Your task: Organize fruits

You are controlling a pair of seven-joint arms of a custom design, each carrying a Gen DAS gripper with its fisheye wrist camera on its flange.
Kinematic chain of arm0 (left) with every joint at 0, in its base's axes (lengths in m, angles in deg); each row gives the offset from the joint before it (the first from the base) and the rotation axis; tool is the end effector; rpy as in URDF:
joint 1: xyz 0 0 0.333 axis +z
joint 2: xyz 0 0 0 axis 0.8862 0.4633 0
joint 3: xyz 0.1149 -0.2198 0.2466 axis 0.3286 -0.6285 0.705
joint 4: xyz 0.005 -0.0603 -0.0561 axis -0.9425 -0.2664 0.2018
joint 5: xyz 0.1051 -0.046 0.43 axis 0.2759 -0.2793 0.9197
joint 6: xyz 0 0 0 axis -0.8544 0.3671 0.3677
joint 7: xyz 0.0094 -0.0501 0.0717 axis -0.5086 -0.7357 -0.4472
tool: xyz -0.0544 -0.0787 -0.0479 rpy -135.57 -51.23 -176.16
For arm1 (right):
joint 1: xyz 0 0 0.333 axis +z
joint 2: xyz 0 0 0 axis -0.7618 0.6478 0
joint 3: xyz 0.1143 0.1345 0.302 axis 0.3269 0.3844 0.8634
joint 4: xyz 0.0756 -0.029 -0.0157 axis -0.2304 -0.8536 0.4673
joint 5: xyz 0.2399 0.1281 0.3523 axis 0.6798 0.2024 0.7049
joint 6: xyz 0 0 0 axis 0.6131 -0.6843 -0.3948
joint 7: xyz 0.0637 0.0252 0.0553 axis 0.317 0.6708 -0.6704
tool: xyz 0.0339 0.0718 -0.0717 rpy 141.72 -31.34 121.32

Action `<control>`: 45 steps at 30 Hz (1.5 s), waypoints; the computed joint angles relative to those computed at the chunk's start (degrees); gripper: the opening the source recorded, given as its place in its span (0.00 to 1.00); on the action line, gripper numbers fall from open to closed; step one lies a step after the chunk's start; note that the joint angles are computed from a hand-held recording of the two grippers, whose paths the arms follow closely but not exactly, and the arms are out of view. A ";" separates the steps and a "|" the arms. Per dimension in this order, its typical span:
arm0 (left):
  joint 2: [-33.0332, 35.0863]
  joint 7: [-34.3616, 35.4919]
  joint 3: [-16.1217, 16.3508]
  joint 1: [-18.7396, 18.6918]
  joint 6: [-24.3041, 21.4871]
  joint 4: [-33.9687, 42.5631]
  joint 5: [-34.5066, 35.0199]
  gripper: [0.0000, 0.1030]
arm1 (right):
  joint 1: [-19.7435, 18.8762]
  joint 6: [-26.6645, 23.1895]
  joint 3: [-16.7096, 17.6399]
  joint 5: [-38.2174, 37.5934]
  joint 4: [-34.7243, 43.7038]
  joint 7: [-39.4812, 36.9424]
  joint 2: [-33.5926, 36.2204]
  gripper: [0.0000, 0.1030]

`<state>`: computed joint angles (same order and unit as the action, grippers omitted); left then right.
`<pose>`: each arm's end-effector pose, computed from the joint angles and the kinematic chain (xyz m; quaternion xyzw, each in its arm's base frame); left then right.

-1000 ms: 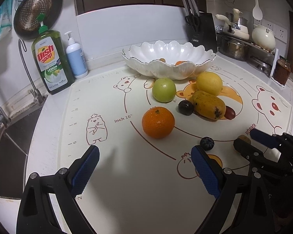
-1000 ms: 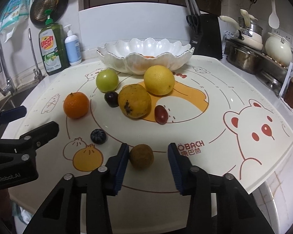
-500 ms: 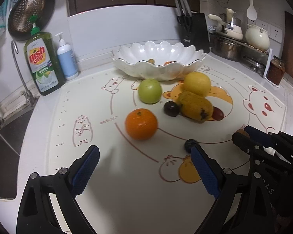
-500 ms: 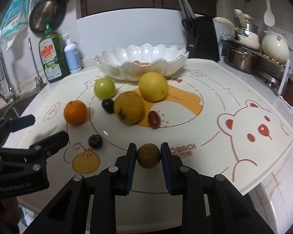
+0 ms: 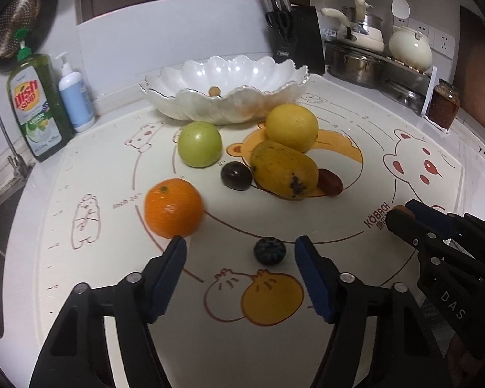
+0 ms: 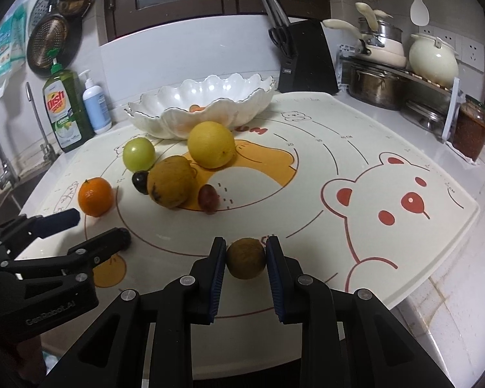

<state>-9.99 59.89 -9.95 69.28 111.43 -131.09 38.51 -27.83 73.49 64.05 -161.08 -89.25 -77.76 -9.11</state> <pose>0.7107 -0.2068 0.2861 -0.4426 0.8154 -0.3226 0.1873 0.6210 0.2439 0.2846 -0.5257 0.7438 -0.3177 0.2636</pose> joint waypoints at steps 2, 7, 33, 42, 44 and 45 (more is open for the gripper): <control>0.62 0.31 -0.35 0.06 -0.99 0.73 0.09 0.57 | -0.11 0.21 -0.07 -0.03 -0.02 0.23 0.04 0.26; 1.31 1.38 -0.14 -0.57 -3.25 1.90 -0.62 0.44 | -0.37 0.86 -0.21 -0.34 -0.07 0.93 0.25 0.26; 0.86 6.60 -0.58 -1.24 -4.48 1.98 -4.99 0.21 | -0.83 0.10 0.26 -2.15 -1.11 3.46 -0.70 0.26; 0.13 7.37 -2.42 0.67 -3.18 0.84 -5.28 0.21 | -0.83 -0.73 0.71 -2.13 -1.16 3.23 -1.17 0.26; -0.06 7.40 -2.70 1.01 -3.05 0.73 -5.28 0.21 | -0.74 -0.99 0.80 -2.20 -1.12 3.16 -1.32 0.26; -0.15 7.35 -2.75 1.05 -2.92 0.68 -5.28 0.21 | -0.71 -1.10 0.84 -2.22 -1.09 3.08 -1.38 0.26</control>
